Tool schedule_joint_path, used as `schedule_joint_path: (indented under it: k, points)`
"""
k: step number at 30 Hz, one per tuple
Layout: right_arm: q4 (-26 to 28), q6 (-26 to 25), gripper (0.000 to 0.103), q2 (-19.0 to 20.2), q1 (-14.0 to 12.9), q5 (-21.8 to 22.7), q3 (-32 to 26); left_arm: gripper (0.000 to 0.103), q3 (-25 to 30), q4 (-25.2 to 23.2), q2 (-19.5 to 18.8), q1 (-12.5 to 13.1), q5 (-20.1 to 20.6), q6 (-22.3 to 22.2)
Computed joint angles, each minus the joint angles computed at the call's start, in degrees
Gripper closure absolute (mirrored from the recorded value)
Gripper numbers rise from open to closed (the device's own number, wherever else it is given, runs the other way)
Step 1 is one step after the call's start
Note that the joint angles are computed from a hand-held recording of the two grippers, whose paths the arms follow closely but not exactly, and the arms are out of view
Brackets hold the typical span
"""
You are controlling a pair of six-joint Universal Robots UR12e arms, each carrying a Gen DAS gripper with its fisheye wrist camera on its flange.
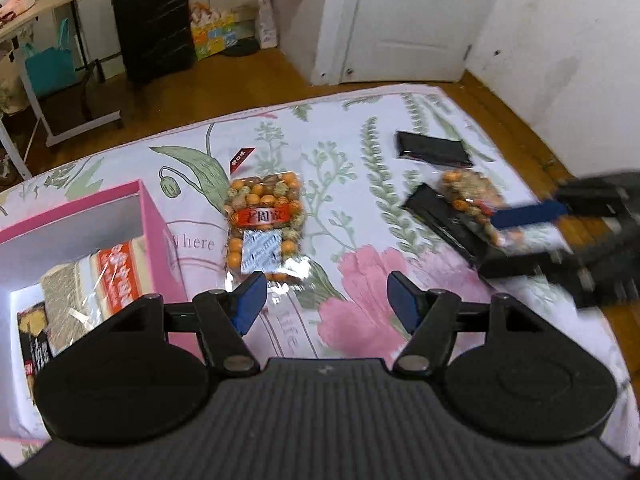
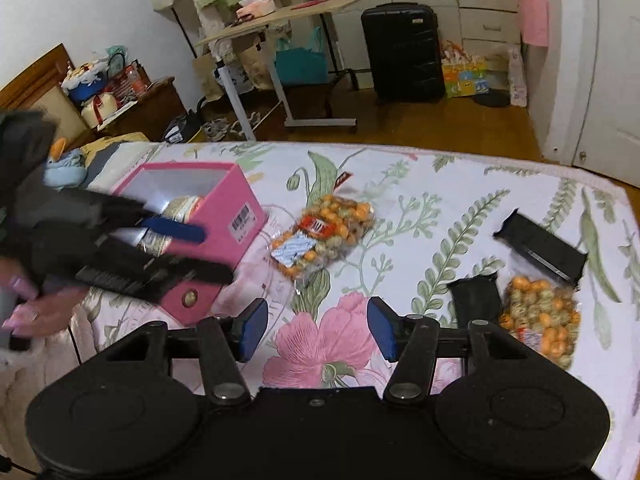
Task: Organize snacks
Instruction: 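Move both tools over to the clear bag of coated peanuts, then grasp the peanut bag with the left tool while the right tool grips it too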
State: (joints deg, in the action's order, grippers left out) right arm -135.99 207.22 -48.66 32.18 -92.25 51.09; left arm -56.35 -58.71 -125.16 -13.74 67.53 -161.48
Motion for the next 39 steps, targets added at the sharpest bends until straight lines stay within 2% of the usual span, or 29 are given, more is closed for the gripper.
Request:
schedule_joint_path:
  k: [2, 5, 8, 13, 15, 18, 20, 21, 22, 24, 25, 27, 30, 32, 34, 37, 39]
  points:
    - [-1.6, -0.8, 0.042, 0.8, -0.2, 1.5, 0.3, 0.037, 3.7, -1.6, -2.7, -0.5, 1.1, -0.4]
    - [-5.0, -1.4, 0.041, 2.9, -0.3, 2.3, -0.5, 0.037, 11.2, -7.0, -7.6, -1.1, 3.3, -1.9]
    - [-7.6, -0.7, 0.04, 6.3, -0.6, 2.7, -3.5, 0.037, 18.1, -11.1, -12.2, -1.7, 6.4, -3.5]
    - [-6.9, 2.7, 0.04, 12.3, -0.9, 3.3, -10.8, 0.035, 27.8, -18.5, -18.2, -2.4, 9.7, -4.5]
    - [-7.1, 5.3, 0.04, 14.3, -1.1, 3.5, -13.2, 0.035, 29.9, -20.2, -19.7, -2.5, 10.7, -5.5]
    - [-8.7, 8.0, 0.04, 16.3, -1.4, 5.3, -14.8, 0.033, 28.8, -19.7, -19.7, -2.1, 8.5, -7.7]
    - [-8.1, 11.2, 0.039, 16.9, -1.3, 4.2, -15.2, 0.032, 26.2, -17.5, -18.6, -1.9, 7.9, -9.0]
    - [-10.3, 12.3, 0.039, 16.7, -1.3, 4.2, -14.0, 0.034, 25.6, -17.4, -18.2, -1.8, 7.2, -8.7]
    - [-12.1, 13.2, 0.039, 16.4, -1.3, 4.4, -13.0, 0.034, 25.8, -18.6, -18.1, -1.7, 6.2, -8.0]
    - [-12.0, 13.9, 0.039, 15.9, -1.5, 5.5, -12.4, 0.036, 26.7, -21.9, -18.2, -1.1, 1.8, -6.6]
    - [-12.4, 13.5, 0.039, 15.6, -1.5, 6.0, -11.9, 0.036, 26.6, -23.1, -18.0, -0.8, -0.4, -6.2]
    - [-13.0, 11.2, 0.046, 14.9, -1.5, 6.8, -11.2, 0.038, 27.2, -26.2, -18.0, -0.5, -4.1, -5.1]
    - [-10.6, 7.7, 0.053, 14.2, -1.2, 4.9, -11.1, 0.039, 26.6, -26.4, -17.6, -0.4, -5.6, -4.5]
    - [-10.6, 8.2, 0.054, 13.6, -1.4, 4.8, -10.1, 0.039, 24.7, -22.7, -16.7, -0.6, -4.2, -5.1]
    - [-10.2, 9.8, 0.053, 13.5, -1.5, 4.4, -9.9, 0.039, 23.5, -18.6, -16.3, -1.2, -0.4, -5.5]
    - [-9.0, 11.4, 0.052, 14.2, -1.5, 4.5, -10.7, 0.037, 25.3, -17.1, -17.8, -1.8, 4.5, -7.2]
    - [-9.8, 12.0, 0.049, 14.6, -1.5, 5.4, -10.9, 0.024, 26.9, -16.8, -19.0, -1.9, 5.9, -8.5]
